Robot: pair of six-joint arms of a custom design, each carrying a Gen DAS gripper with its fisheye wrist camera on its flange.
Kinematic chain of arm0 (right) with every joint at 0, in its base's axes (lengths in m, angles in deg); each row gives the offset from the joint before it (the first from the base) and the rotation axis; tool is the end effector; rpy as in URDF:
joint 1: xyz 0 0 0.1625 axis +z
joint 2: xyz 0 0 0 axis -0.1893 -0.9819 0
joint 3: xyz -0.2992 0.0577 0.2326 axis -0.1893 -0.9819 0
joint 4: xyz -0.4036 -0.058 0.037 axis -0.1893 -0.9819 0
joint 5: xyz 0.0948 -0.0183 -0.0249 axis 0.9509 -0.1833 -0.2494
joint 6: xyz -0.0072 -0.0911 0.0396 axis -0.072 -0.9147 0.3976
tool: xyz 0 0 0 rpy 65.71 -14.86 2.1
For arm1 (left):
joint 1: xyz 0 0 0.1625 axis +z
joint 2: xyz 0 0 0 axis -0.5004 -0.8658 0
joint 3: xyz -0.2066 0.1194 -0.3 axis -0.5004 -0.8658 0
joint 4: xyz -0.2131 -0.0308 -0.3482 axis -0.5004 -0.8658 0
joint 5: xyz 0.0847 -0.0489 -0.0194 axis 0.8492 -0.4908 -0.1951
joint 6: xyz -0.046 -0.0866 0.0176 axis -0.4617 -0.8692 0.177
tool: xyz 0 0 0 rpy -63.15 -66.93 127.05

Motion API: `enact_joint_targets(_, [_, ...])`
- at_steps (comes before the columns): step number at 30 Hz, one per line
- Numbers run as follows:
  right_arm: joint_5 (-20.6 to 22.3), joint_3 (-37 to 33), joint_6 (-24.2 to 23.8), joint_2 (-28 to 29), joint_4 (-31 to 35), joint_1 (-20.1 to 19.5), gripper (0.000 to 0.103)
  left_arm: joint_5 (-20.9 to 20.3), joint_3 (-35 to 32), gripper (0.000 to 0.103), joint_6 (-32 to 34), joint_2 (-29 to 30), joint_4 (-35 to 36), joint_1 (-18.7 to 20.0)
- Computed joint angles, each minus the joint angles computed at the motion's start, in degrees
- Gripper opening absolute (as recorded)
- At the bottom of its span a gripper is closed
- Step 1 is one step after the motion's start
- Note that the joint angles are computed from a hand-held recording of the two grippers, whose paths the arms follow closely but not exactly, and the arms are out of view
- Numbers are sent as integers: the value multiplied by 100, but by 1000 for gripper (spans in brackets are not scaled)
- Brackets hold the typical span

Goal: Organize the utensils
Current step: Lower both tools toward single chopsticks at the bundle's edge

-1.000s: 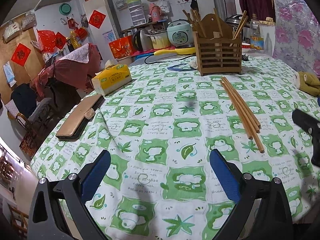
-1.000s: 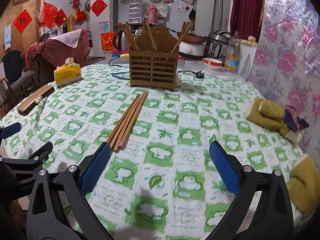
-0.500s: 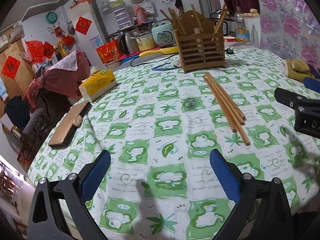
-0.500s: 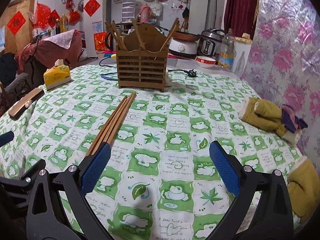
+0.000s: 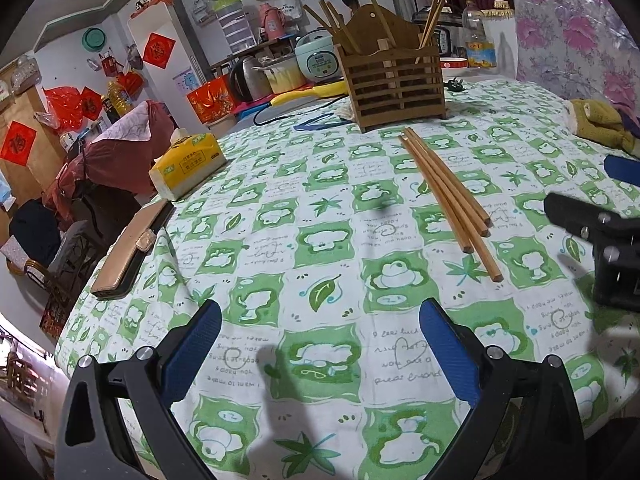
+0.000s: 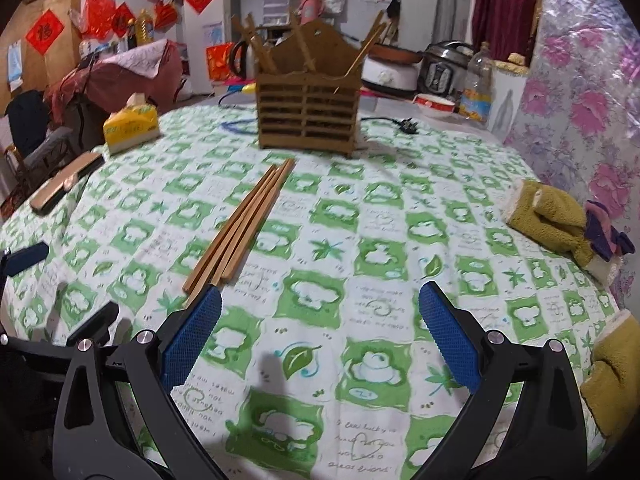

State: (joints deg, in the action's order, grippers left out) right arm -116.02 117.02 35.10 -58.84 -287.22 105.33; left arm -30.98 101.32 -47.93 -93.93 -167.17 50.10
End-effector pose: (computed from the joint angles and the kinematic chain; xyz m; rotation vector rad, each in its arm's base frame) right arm 0.0793 -0.2894 0.2965 -0.0880 -1.9956 1.0269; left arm -0.3926 -0.3650 -0.0266 1.1472 2.0571 -0.5872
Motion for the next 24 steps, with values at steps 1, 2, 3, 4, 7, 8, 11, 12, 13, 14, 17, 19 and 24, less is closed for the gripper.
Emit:
enact_joint_targets(1, [2,-2,-4,8,44,2,96,-4,0,97,3,-5,-4,15])
enact_joint_targets(2, [13,4,-2,14,86,2,96,-8,-3,97,-3,-7,-1,23])
enact_joint_targets(3, [32,1,22,-15,192,-7,96,-11,-3,97,-9,-11,1,38])
enact_joint_targets(4, [60,-4,86,-55,354,-21,96,-9,-2,97,-19,-11,4,43])
enact_joint_targets(7, [188,-21,299,-204,834,-83,96,14,13,97,-20,-20,-14,68])
enact_joint_targets(8, [232,-38,385,-259,1016,-103,96,27,16,97,-12,-19,-27,78])
enact_joint_targets(11, [388,-117,649,-410,1613,-168,96,20,39,97,-16,-37,-36,91])
enact_joint_targets(12, [455,-176,746,-449,1897,-197,96,16,42,97,-12,-39,-38,102])
enact_joint_targets(13, [466,-228,791,-435,2058,-204,96,11,47,97,-13,-42,-36,107])
enact_joint_targets(14, [454,-291,814,-386,2191,-205,96,5,51,97,-10,-48,-27,120])
enact_joint_targets(17, [310,-435,804,-207,2345,-204,96,-58,53,97,-8,-84,-17,172])
enact_joint_targets(19, [263,-504,818,-190,2408,-271,96,-136,53,97,-4,-109,-11,202])
enact_joint_targets(24, [-279,-536,548,-14,1415,-431,94,-516,13,97,134,-139,-32,263])
